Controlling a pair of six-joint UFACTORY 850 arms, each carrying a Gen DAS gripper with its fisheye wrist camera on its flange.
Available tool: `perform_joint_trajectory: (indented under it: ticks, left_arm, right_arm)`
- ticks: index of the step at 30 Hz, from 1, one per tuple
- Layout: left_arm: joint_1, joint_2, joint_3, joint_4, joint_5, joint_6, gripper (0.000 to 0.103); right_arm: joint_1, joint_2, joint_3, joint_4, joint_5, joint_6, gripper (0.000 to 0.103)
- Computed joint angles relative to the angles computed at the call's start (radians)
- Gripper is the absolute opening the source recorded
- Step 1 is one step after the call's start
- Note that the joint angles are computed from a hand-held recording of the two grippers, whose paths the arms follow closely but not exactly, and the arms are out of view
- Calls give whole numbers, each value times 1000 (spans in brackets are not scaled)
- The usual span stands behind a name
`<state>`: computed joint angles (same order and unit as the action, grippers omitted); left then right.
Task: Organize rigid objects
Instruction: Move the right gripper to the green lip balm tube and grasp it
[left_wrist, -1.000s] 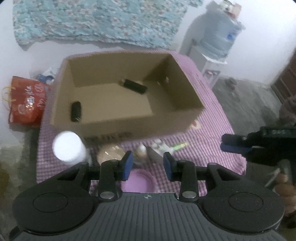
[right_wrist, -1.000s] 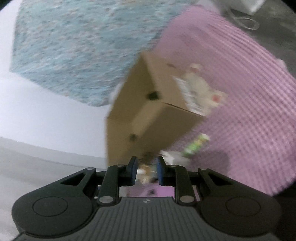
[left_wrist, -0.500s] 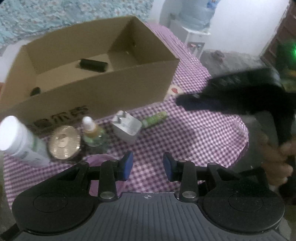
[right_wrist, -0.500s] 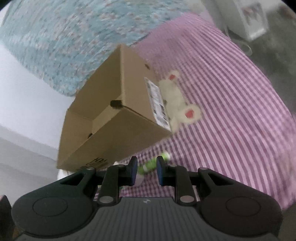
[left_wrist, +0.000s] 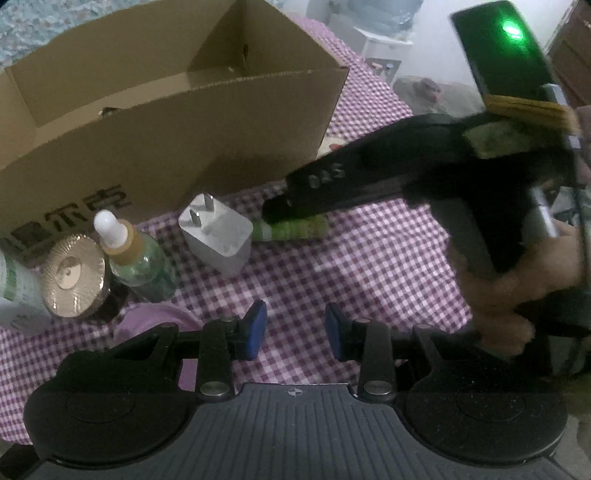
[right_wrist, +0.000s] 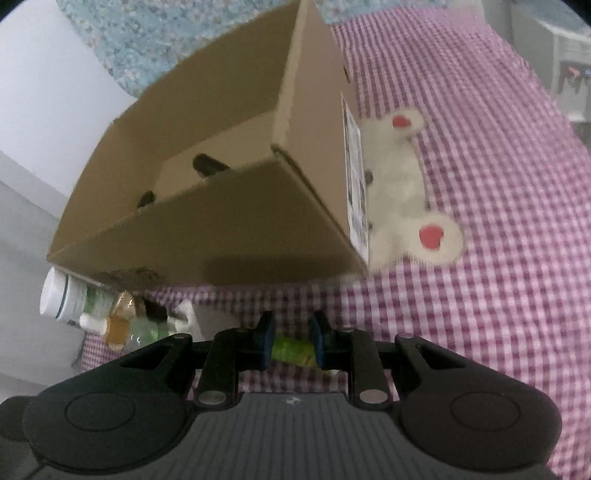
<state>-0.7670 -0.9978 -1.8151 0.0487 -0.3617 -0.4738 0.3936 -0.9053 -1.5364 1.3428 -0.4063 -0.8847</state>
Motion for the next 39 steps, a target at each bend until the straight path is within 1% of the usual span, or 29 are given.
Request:
perform_joint_trajectory:
  ticks: [3, 6, 8, 12, 18, 23, 27, 31, 33, 36, 39]
  left_arm:
    - [2, -1, 3, -42, 2, 37, 34]
    - [7, 5, 16, -124, 6, 113, 34]
    - [8, 2, 12, -152, 0, 139, 34]
    - [12, -6, 4, -182, -6, 154, 34]
    - [14, -27, -21, -193, -7, 168, 34]
    - [14, -37, -35, -201, -13, 185, 34]
    - [10, -43, -43, -211, -20, 202, 34]
    - [9, -66, -75, -207, -41, 197, 34]
    - [8, -77, -94, -180, -62, 173, 33]
    - [6, -91, -115, -145, -79, 143, 33]
    - [7, -88, -112, -124, -76, 126, 33]
  right_arm:
    - [-16, 23, 46, 4, -67, 42, 24]
    - [-32, 43, 96, 40, -136, 48, 24]
    - [-33, 62, 126, 70, -132, 27, 24]
    - [-29, 86, 148, 122, -87, -24, 24]
    - [-19, 52, 68, -26, -56, 75, 24]
    - [-14, 46, 74, -3, -83, 43, 22]
    - [-23, 55, 108, 49, -127, 24, 21]
    - [-33, 61, 137, 96, -177, 10, 20]
    - [-39, 50, 133, 107, -193, 8, 20]
    - [-40, 69, 147, 86, -173, 22, 21]
    - [-33, 88, 152, 82, -121, 17, 23]
